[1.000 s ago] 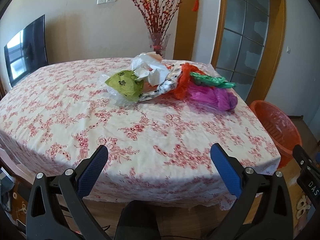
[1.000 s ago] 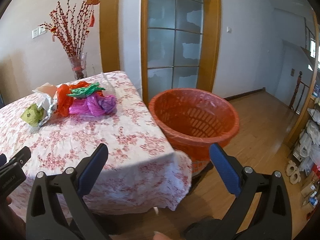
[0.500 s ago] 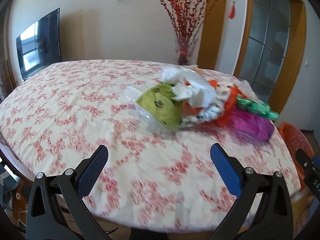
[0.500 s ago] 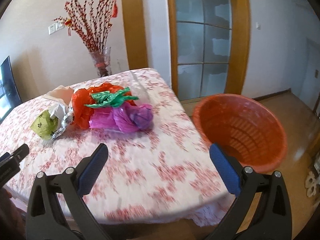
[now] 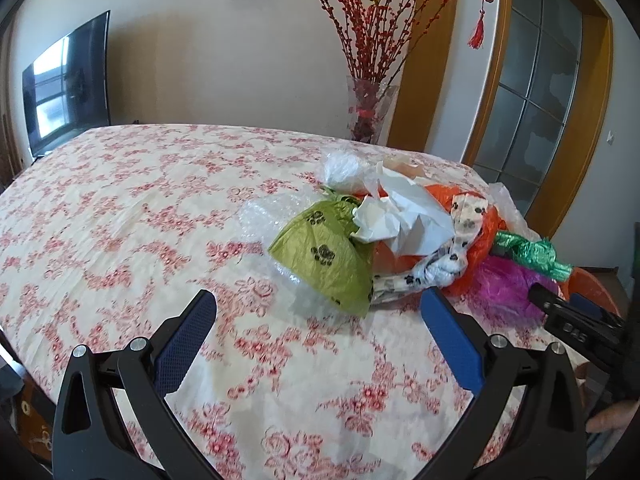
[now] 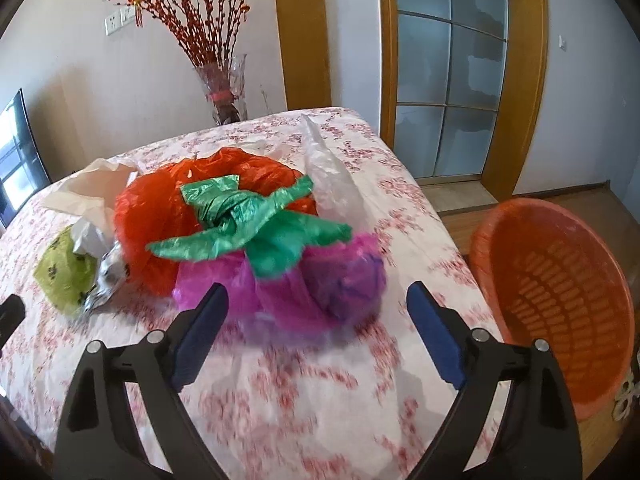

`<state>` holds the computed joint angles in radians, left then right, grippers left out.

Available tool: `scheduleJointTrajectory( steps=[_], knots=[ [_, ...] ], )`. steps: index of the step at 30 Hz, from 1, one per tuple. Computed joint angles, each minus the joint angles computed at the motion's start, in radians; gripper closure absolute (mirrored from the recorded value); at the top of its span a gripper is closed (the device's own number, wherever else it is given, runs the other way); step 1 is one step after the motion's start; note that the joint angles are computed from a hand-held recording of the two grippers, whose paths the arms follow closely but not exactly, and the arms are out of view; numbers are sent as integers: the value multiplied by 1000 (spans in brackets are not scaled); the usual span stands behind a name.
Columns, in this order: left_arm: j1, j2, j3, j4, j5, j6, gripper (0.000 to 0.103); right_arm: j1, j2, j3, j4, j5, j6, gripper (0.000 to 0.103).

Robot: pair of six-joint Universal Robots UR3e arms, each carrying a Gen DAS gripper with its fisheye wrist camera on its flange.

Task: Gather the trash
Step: 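Reach both tools toward the bag pile on the table, then grasp the pink bag with the right tool while the left tool grasps the white bag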

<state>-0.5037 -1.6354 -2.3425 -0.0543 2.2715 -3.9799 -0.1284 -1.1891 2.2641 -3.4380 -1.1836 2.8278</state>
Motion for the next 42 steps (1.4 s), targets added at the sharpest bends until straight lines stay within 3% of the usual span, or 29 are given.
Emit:
scheduleJointTrajectory(
  steps=[4,9,11,14,27,30,32,35,36,38,40,42],
  knots=[
    [39,-3,-9,70,-46,41,2,34,38,-81,46,-21,9,15],
    [75,-15,12,124,-102,76,2,61,79,-167,147,-54,-4,37],
    [85,-22,31,135,-118,81,2,50,74,-149,126,-47,-11,48],
    [97,-41,74,131,-131,85,3,27,52,-115,120,-27,-39,55],
    [147,-133,296,-34,-167,85,22,-98,-137,77,129,45,-151,59],
    [168,-152,340,-100,-176,90,30,-104,-192,85,166,69,-164,59],
    [182,-161,353,-124,-188,94,34,-80,-204,95,106,36,-159,60],
    [201,-171,362,-140,-214,102,47,-50,-211,90,74,-21,-154,60],
    [206,-173,362,-137,-227,106,52,-64,-233,88,113,6,-164,60],
    [212,-182,371,-137,-242,117,59,-23,-198,80,36,-95,-144,60],
    [212,-190,375,-132,-248,133,74,-39,-221,76,97,-66,-147,60],
    [207,-192,374,-124,-249,146,86,-31,-219,81,67,-96,-153,60]
  ],
)
